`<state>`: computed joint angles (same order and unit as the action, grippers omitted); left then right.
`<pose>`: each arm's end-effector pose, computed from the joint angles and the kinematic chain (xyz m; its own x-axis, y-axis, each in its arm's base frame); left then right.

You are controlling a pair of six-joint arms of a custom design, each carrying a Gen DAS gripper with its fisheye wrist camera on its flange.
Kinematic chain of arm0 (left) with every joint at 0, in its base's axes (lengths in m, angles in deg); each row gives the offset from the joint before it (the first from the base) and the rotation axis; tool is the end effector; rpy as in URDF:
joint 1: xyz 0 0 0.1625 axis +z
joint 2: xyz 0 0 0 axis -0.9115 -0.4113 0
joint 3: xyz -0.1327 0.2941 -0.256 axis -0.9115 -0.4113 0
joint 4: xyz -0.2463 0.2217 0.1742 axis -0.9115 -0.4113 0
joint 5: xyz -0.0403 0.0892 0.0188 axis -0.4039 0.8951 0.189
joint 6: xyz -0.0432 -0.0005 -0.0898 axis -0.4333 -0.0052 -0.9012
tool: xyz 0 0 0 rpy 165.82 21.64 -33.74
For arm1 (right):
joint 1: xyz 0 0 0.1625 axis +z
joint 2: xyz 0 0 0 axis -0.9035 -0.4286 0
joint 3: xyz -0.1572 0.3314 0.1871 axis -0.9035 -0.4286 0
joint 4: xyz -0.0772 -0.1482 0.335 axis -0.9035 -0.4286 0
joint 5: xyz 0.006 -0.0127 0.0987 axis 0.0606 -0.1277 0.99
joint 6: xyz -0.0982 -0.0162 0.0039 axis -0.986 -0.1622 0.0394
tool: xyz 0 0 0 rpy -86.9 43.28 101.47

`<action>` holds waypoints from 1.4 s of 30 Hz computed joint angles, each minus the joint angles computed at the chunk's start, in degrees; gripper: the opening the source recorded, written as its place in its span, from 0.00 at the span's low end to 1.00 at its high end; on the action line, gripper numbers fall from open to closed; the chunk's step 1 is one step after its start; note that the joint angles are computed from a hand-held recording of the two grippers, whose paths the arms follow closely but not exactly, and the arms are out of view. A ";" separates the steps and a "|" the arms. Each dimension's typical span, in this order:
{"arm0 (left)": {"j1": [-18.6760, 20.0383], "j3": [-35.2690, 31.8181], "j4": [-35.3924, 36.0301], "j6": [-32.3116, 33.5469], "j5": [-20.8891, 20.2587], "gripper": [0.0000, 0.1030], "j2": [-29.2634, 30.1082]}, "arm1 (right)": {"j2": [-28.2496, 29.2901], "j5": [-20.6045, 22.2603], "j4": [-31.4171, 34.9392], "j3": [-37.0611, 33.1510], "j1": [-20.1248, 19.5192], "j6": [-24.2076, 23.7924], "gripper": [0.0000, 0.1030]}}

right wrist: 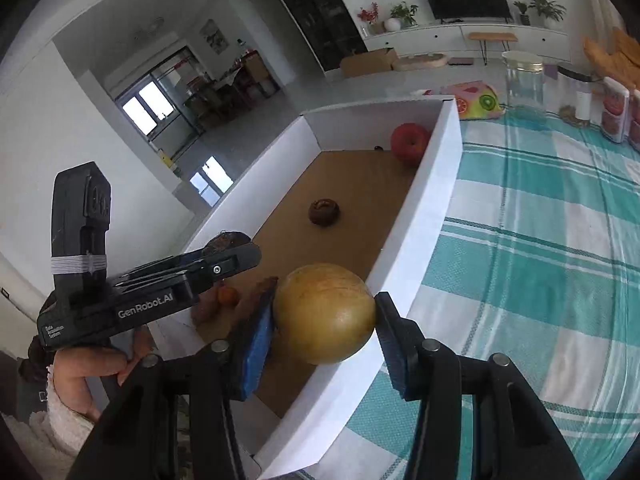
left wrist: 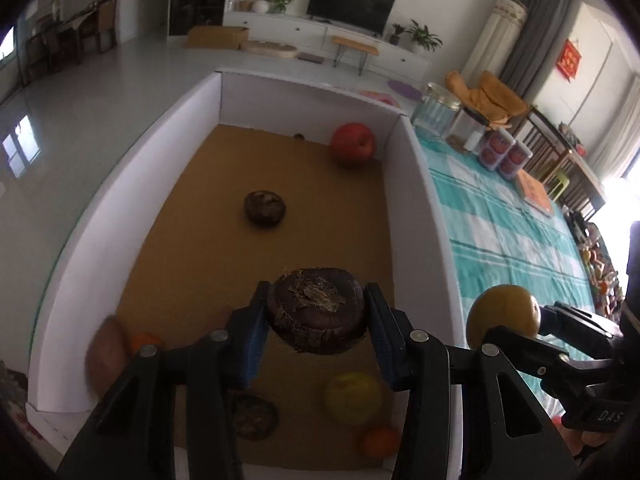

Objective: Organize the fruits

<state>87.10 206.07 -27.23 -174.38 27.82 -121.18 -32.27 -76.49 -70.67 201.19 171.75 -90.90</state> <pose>-0.1794 -0.2969 0.1690 -0.7047 -0.5795 -0.4094 -0.0196 0.5927 -0.8052 0.2623 -0.4141 0.1074 -0.5453 -0.8375 0.0345 -0.8370 0.5463 0.0317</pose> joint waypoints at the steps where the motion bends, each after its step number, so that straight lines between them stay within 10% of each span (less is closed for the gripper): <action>1: 1.31 -0.16 0.83 0.07 -1.07 0.46 0.18 | 1.94 -1.66 -0.66 -0.61 1.36 0.33 0.49; 7: 0.42 -1.44 8.79 -4.83 -2.91 0.67 2.06 | 6.09 -3.92 -4.73 -2.85 4.28 4.44 0.61; 15: -6.70 -15.53 40.97 -25.22 -9.41 0.85 15.96 | -2.07 -4.28 -6.06 -0.42 3.88 6.61 0.92; 42: -11.56 -11.65 34.21 -25.47 -20.83 0.86 10.71 | -2.96 -17.02 -10.05 8.50 12.23 4.96 1.00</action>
<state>75.54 194.42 6.98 -199.85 6.99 -110.46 -35.24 -93.51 -80.72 209.69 183.99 -85.94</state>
